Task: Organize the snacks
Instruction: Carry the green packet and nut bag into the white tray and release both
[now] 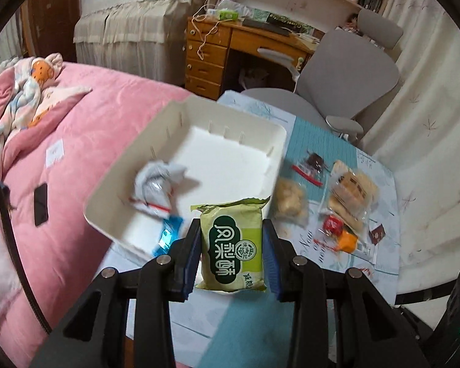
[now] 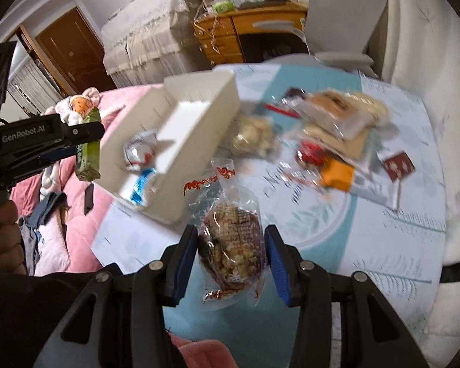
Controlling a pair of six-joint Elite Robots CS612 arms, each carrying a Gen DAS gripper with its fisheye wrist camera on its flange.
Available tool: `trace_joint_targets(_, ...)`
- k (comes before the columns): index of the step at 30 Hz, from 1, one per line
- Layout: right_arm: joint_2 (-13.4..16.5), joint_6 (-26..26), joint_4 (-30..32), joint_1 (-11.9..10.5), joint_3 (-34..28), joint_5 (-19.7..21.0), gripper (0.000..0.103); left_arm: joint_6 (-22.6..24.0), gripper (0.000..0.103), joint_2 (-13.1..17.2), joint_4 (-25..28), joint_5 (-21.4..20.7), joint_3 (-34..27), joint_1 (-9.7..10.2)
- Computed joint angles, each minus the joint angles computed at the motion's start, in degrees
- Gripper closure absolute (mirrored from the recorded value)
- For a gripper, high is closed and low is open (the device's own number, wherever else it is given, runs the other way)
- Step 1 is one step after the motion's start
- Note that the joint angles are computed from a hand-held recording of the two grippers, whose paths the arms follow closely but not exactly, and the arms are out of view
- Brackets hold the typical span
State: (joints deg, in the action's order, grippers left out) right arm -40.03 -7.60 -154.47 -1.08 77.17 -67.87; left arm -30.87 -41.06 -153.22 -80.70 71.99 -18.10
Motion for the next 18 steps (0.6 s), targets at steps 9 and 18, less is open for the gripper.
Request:
trace_joint_targets(9,2.1,6.9,-6.9,3.7,-4.1,0.5,0.057,10.0,0.067,0.4,-0.4,-6.4,-1.4,4.68)
trace_joint_targets(18,5.2,13.2,-11.0,7.4,-8.3,0.0,0.057,22.5,0.067,1.4,-1.4,-14.4,-2.9,8.26)
